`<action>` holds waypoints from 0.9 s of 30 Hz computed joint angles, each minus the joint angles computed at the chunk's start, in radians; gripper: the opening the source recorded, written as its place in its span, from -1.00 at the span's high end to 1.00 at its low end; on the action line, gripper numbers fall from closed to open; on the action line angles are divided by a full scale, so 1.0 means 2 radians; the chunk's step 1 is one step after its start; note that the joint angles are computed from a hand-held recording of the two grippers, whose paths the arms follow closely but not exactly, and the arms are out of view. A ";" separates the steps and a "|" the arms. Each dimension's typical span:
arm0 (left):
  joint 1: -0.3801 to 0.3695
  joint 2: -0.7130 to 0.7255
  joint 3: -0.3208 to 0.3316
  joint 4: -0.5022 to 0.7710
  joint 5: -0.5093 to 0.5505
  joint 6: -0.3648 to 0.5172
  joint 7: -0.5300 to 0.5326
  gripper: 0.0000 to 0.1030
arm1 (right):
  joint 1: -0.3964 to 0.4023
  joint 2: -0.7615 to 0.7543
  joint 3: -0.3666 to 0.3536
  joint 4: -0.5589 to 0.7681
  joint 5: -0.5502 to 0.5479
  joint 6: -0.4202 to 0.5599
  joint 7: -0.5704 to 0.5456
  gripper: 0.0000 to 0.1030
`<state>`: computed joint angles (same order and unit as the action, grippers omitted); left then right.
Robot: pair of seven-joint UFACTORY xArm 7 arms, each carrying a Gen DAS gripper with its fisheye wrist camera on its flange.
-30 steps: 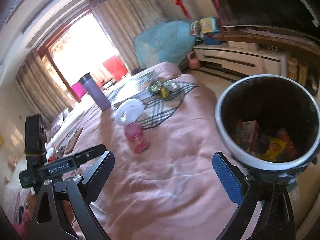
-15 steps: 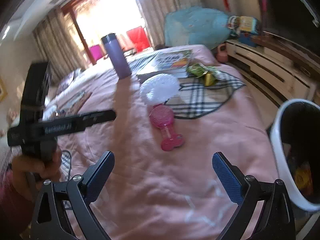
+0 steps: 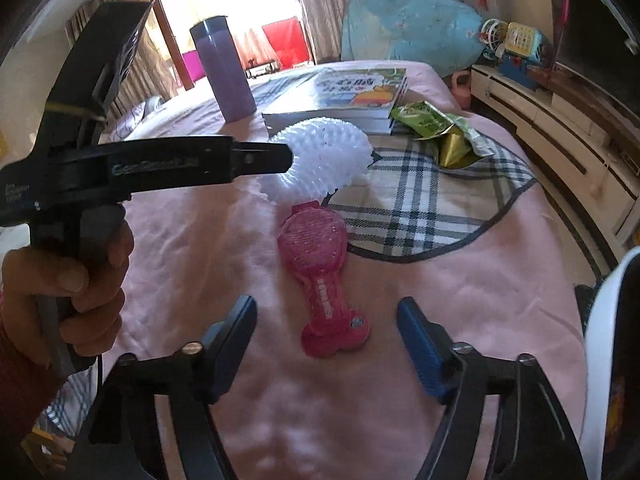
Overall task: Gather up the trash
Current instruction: 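Grasp the white mesh ball with the left tool while the right grasps the pink brush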
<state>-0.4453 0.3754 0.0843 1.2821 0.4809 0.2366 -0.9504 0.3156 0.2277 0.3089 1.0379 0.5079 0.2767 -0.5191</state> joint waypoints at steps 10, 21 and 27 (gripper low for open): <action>-0.022 -0.037 0.023 -0.051 0.023 -0.025 -0.030 0.71 | 0.018 0.008 -0.020 0.005 -0.103 -0.006 0.090 0.60; -0.029 -0.130 0.007 -0.150 0.163 -0.057 -0.199 0.72 | -0.006 -0.075 0.002 -0.079 0.068 -0.030 -0.001 0.61; -0.015 -0.141 -0.038 -0.156 0.194 -0.042 -0.231 0.72 | 0.019 -0.132 -0.035 -0.127 0.173 -0.039 -0.055 0.61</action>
<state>-0.4756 0.0929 0.0074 0.9702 0.8679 0.1528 -1.4126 0.3545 -0.0358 0.2382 0.7840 0.8541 0.1982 -0.6299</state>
